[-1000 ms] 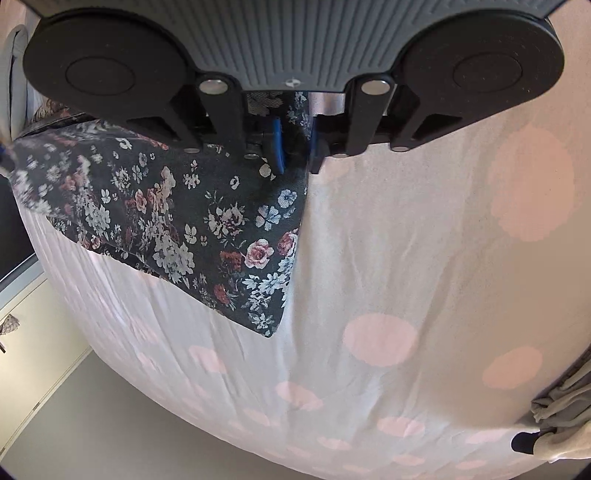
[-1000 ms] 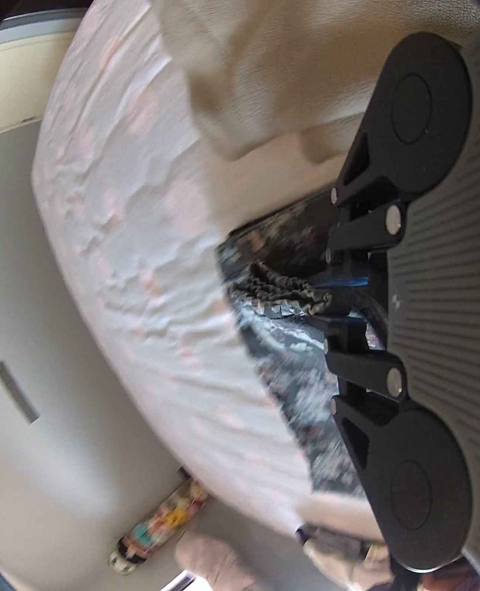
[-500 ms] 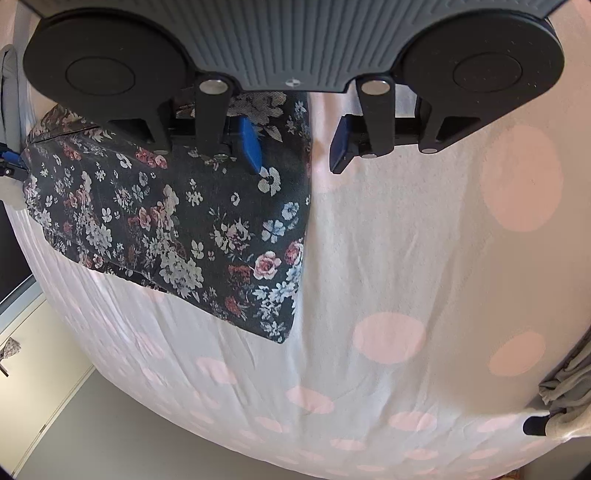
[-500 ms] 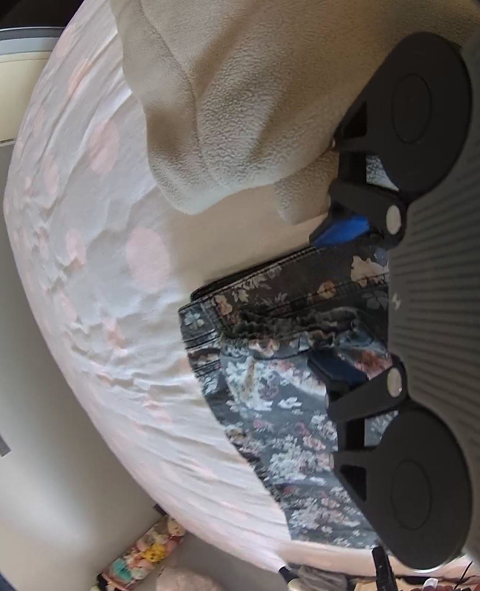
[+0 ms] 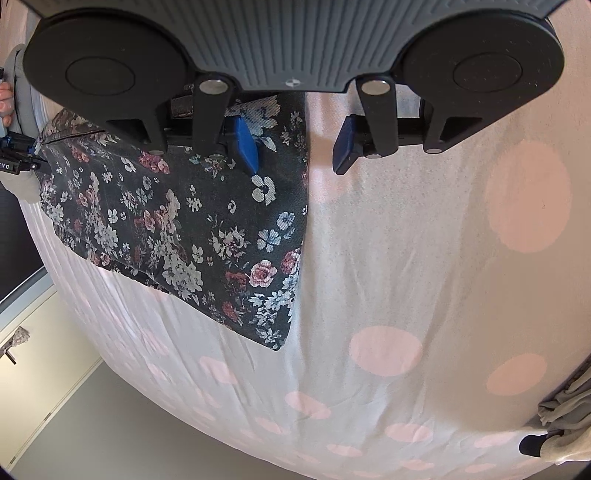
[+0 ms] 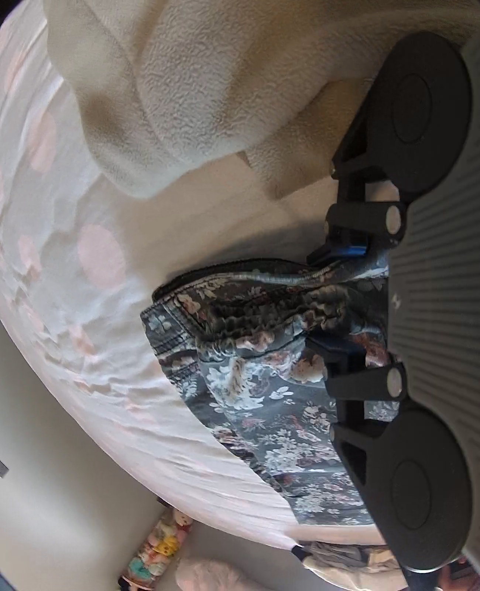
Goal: Fold clothes
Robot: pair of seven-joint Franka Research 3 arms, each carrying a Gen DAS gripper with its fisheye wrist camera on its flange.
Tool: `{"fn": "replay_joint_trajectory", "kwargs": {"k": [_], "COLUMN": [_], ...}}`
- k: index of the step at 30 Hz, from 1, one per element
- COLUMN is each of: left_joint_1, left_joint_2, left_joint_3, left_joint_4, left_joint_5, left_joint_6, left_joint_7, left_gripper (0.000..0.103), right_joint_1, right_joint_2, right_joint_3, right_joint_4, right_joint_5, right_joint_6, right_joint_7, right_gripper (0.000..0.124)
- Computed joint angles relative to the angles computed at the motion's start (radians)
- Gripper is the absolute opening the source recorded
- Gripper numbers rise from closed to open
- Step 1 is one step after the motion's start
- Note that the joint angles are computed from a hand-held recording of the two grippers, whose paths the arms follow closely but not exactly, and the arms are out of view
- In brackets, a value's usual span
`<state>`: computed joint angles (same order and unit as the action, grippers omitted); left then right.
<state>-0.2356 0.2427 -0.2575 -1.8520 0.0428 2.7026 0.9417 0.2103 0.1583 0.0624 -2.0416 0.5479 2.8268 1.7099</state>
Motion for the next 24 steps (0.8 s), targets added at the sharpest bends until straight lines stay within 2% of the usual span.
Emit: {"fn": "replay_joint_trajectory", "kwargs": {"k": [4,9,12,18,24], "left_joint_1": [0.025,0.039,0.041,0.076,0.107], "left_joint_2": [-0.017,-0.061,-0.084,-0.085,-0.1], "left_joint_3": [-0.021,-0.014,-0.004,-0.026,-0.048], "left_joint_4": [-0.006,-0.053,-0.102,-0.125,-0.143], "left_joint_5": [-0.039,-0.05,-0.055,-0.199,-0.341], "left_joint_6": [-0.018,-0.008,0.039,0.085,0.157], "left_joint_7": [0.108,0.238,0.267,0.389,0.539], "left_gripper": [0.043,0.043,0.043,0.043,0.043], "right_joint_1": [0.035,0.046,0.065,0.134,0.247], "right_joint_2": [-0.037,-0.107,-0.118,-0.074,0.076], "right_joint_3": [-0.031,-0.024,-0.016,0.006,0.016], "right_joint_4": [-0.015,-0.017,0.031,0.226,0.528], "right_joint_5": [-0.142,-0.225,-0.36,-0.645,-0.79], "right_joint_6": [0.01,0.007,-0.021,-0.153,-0.333], "right_joint_7": [0.137,0.233,0.351,0.574,0.632], "right_gripper": [0.025,0.021,0.021,0.019,0.018]}}
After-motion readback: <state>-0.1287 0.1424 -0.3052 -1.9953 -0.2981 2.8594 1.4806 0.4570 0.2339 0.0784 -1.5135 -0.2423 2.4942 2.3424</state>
